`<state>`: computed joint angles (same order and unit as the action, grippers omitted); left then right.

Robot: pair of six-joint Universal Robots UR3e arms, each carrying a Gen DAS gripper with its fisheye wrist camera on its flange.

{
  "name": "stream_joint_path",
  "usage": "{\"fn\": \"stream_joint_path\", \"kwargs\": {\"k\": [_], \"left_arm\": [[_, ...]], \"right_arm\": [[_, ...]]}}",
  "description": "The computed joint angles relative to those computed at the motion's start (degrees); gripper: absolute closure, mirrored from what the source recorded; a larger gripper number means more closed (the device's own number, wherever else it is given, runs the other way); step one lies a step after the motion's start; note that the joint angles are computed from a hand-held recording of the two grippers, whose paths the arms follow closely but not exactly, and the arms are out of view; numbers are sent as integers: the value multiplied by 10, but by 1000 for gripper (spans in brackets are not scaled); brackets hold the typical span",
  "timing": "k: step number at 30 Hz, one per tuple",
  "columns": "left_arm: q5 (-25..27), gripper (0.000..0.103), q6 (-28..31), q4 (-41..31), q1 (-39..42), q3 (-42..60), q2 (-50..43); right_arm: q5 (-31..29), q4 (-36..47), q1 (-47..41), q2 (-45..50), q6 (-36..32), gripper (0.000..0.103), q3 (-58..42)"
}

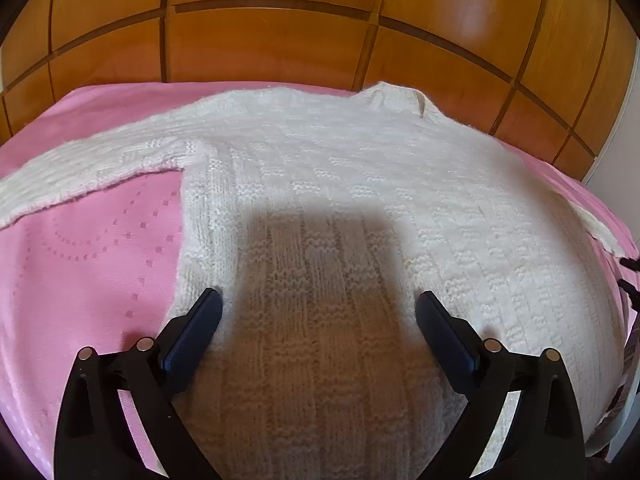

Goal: Fold small clothes

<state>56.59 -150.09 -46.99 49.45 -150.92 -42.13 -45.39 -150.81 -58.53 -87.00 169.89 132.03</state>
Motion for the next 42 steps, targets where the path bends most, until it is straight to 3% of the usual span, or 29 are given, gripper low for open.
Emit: {"fn": "stream_joint_path", "kwargs": {"k": [1,3,6,9,13,19,24,33,36,38,39,42], "left_arm": [[-3,6,2,-5,3,0,4],[-3,6,2,-7,5,-1,7],[2,5,-2,6,-1,0,-2],[7,5,-7,18,-8,2,-13],[7,5,-8,24,-9,2,-18],[-10,5,-1,-2,8,-1,3],[-31,5,20,-54,33,1,37],[-67,5,63,-139,76,8,78],[-71,5,68,-149,79,10,80],[-81,5,87,-188,94,16,97],[-84,5,93,-204,100,20,103],[-65,5,70,-179,78,35,69]], "right_arm": [[-3,-30,6,43,35,63,-30],[-18,-74,21,114,100,64,-96],[-46,-85,47,189,166,69,-194],[-115,-69,87,231,197,96,-277],[-152,-47,138,229,190,97,-340],[-101,-26,238,181,138,97,-368],[-79,-23,367,185,144,97,-394],[-130,17,622,324,170,97,-579],[-142,20,669,347,170,89,-600],[-137,-2,675,339,173,62,-576],[-141,-11,681,337,184,42,-573],[-136,-57,669,303,194,32,-510]]}}
